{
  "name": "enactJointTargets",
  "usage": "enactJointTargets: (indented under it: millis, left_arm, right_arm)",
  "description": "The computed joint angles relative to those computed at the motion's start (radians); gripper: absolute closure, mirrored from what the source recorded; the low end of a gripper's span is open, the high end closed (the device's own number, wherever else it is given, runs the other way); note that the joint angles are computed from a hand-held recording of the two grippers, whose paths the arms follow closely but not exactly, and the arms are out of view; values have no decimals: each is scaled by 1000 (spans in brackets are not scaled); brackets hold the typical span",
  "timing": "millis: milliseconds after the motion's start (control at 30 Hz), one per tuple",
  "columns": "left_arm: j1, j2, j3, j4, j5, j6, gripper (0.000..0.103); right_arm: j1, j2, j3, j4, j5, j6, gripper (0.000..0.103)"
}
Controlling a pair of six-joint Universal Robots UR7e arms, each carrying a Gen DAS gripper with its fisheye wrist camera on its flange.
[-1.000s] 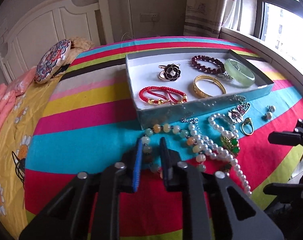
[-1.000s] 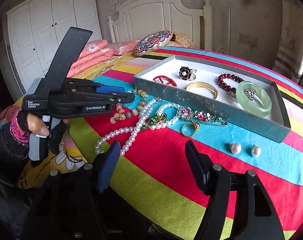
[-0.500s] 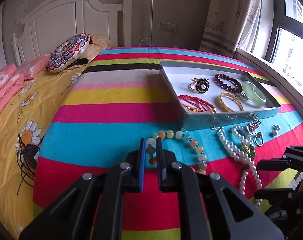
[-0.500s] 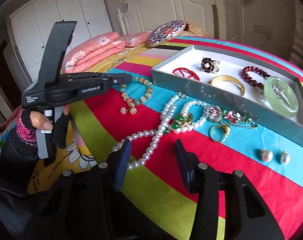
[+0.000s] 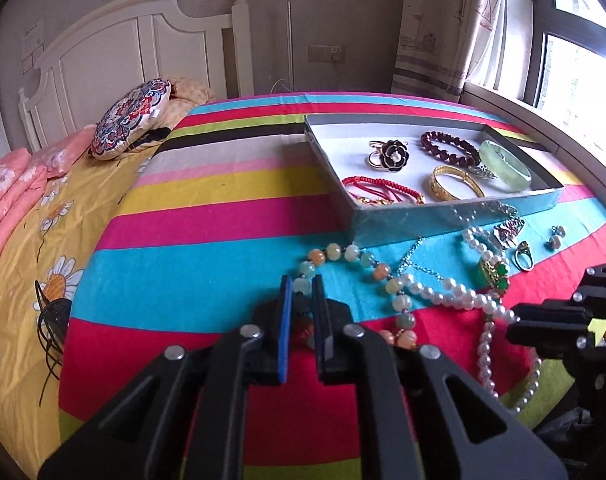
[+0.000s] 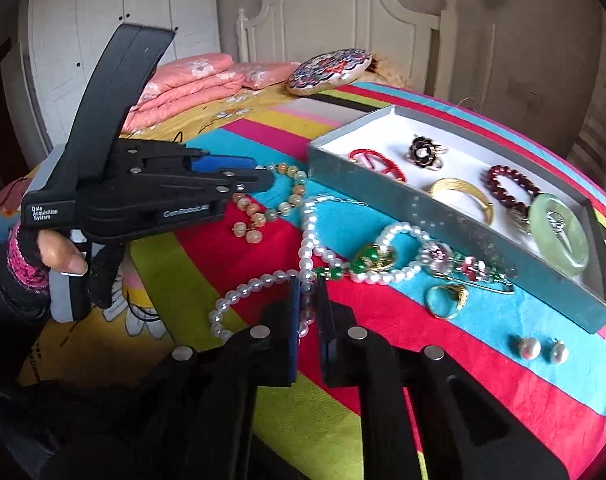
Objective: Organize jewelry
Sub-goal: 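Grasp the pearl necklace with the right tool, then carry the bead bracelet into the tray while the right tool carries the pearl necklace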
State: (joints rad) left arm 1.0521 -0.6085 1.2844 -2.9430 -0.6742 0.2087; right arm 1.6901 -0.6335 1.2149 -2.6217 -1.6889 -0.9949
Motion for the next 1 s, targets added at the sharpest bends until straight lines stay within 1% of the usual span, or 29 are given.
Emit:
enactJointTargets:
  millis: [67,167,233,300,400,667,833,1000]
  left_arm:
    - [0,-2,12,-38,-1,25,94]
    - [-12,6,18,-128,27,103,94]
    - [-22,12,12,-188,45,165,94]
    - [-34,23,1,-255,68,243,94]
    - [-49,31,-12,-316,78,328,94]
    - [-93,20,-10,-439,49,458,94]
    - [-111,11,-14,-449,25,494,94]
    - [-118,13,-36,-426,-3,517,94]
  right_arm:
    - [-1,-9,21,-81,18,-10,94]
    - [10,-18,54,-234,25,-83,94]
    - [17,-24,65,-317,46,-123,94]
    - [22,-32,68,-374,72,-140,94]
    - [21,-41,48,-403,118,-135,94]
    - [33,-54,-18,-464,210,-142,94]
    - [47,-55,-61,-470,246,-151,94]
    - [60,-41,-113,-456,245,-152,94]
